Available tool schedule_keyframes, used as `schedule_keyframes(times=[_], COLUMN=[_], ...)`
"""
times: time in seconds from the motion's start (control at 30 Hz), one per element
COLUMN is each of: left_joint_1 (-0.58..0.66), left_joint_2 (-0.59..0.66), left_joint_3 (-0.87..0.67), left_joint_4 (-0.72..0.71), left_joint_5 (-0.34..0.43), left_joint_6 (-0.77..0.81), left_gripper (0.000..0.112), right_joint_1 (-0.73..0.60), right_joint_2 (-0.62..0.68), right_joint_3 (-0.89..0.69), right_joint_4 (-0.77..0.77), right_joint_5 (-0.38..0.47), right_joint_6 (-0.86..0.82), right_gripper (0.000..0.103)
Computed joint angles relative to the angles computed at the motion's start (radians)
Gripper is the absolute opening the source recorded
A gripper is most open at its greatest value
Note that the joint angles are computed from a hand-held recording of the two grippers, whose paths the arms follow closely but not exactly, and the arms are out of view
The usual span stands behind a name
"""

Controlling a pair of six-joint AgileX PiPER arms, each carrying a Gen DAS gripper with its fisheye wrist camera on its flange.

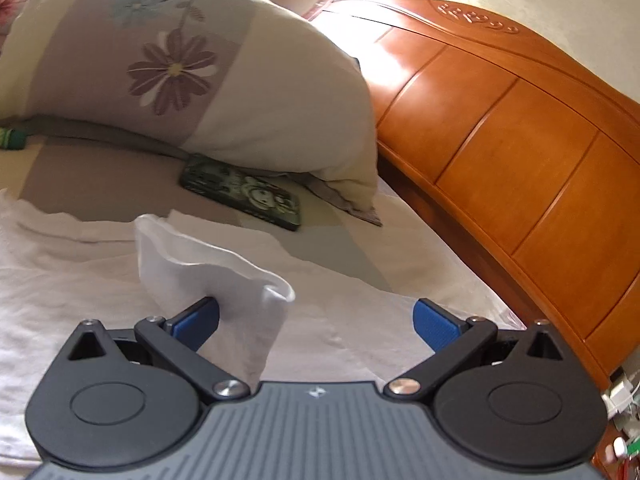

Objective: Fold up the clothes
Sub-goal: 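Lower the sleeve onto the shirt front near the collar and open the left tool, then withdraw the open left tool from the folded sleeve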

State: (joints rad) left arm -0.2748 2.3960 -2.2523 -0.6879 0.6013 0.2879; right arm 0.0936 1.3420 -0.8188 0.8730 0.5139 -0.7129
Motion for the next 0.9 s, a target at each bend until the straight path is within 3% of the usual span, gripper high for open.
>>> schedule_keyframes(times=[0.07, 0.23, 0.43, 0.63, 0.8, 0.9], left_joint_1=[-0.008, 0.019, 0.155, 0.352, 0.473, 0.483], left_joint_2=[0.01, -0.084, -0.315, -0.507, -0.543, -0.505], left_joint_3=[-0.021, 0.143, 0.493, 0.799, 0.916, 0.905], left_joint_4=[-0.001, -0.083, -0.188, -0.225, -0.374, -0.447], left_joint_5=[0.03, 0.024, 0.019, 0.08, 0.096, 0.064], left_joint_6=[0.019, 0.149, 0.365, 0.55, 0.742, 0.772], left_gripper=[0.102, 0.102, 0.102, 0.102, 0.102, 0.102], right_joint_1=[0.005, 0.019, 0.061, 0.146, 0.24, 0.289], right_joint_2=[-0.006, -0.013, -0.007, 0.012, 0.044, 0.061], right_joint_3=[0.0, -0.01, -0.029, -0.066, -0.119, -0.155], right_joint_4=[-0.029, -0.073, -0.12, -0.227, -0.372, -0.47], right_joint_5=[-0.004, -0.011, -0.025, -0.049, -0.058, -0.056], right_joint_6=[0.027, 0.075, 0.135, 0.253, 0.402, 0.499], right_gripper=[0.103, 0.103, 0.103, 0.103, 0.103, 0.103])
